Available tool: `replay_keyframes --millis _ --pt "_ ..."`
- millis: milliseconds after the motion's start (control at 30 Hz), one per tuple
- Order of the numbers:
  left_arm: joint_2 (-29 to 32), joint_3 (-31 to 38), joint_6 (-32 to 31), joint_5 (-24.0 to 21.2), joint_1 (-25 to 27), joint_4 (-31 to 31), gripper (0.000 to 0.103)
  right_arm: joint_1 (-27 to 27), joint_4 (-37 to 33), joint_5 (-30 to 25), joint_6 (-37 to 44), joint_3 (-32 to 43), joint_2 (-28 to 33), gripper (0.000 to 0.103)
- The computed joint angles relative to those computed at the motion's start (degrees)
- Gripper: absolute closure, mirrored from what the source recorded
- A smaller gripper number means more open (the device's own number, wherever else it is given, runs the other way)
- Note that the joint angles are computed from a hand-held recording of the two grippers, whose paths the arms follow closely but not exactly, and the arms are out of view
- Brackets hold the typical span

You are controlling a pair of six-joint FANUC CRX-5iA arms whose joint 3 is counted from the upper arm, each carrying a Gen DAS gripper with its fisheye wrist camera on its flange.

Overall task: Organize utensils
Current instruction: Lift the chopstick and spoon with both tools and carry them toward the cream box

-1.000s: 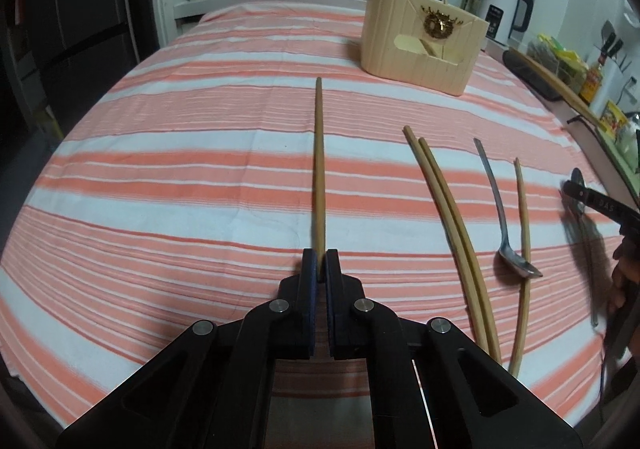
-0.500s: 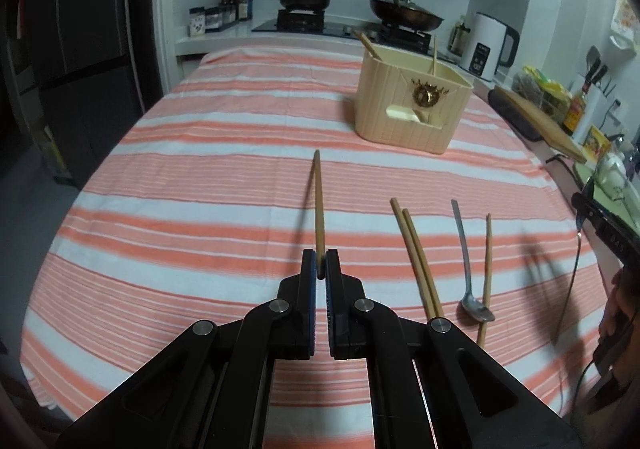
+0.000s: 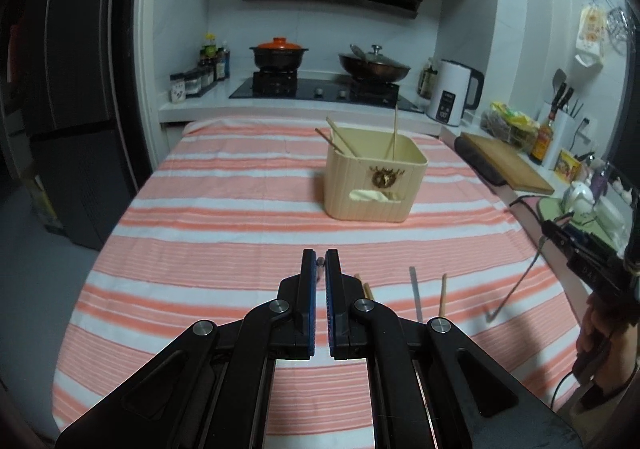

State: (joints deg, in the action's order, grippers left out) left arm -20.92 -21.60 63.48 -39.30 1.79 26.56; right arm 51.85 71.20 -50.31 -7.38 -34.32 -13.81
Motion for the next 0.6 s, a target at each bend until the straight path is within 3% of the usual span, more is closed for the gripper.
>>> replay_keyframes --millis 367,600 --pt "0.12 1.59 -2.37 -0.11 -0.67 1.94 0.101 -1.13 -1.12 1.20 0.76 0.72 -0.04 0.062" --pt "1.34 3.00 -5.08 -2.48 -0.20 5.20 0.101 -0.97 -1.10 1.14 2.26 1.53 -0.33 0.063"
